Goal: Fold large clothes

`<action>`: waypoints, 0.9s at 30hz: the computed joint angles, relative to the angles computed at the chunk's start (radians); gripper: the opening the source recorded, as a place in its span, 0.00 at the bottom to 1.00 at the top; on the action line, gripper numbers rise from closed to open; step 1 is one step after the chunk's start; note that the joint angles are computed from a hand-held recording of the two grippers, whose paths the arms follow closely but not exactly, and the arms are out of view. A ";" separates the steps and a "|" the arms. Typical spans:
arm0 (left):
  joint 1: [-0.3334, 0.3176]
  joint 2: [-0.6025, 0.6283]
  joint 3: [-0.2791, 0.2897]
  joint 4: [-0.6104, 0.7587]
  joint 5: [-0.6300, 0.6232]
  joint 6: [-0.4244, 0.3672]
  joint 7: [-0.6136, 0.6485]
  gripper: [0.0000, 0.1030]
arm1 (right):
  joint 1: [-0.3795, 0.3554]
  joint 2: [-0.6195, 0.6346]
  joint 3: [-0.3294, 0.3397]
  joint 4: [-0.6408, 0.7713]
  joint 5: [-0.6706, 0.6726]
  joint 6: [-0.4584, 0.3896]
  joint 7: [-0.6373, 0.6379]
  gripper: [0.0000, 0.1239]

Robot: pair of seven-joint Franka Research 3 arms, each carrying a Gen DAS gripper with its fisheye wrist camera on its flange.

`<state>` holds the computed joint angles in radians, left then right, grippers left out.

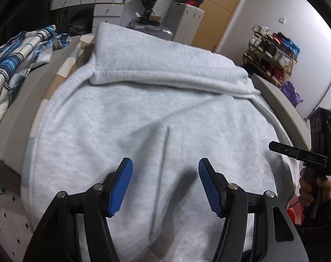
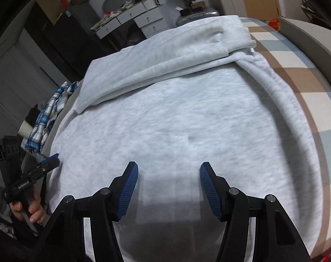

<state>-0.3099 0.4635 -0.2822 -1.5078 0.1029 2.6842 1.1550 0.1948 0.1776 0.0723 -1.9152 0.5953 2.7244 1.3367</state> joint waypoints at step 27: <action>0.040 -0.093 -0.073 -0.182 0.006 0.267 0.050 0.56 | 0.033 -0.085 0.033 -0.136 0.723 0.162 -0.637 0.52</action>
<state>-0.2702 0.3710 -0.3550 -1.6900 0.1093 2.9509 1.2055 0.2275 0.0927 0.1049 -2.0508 1.3186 2.8864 0.6998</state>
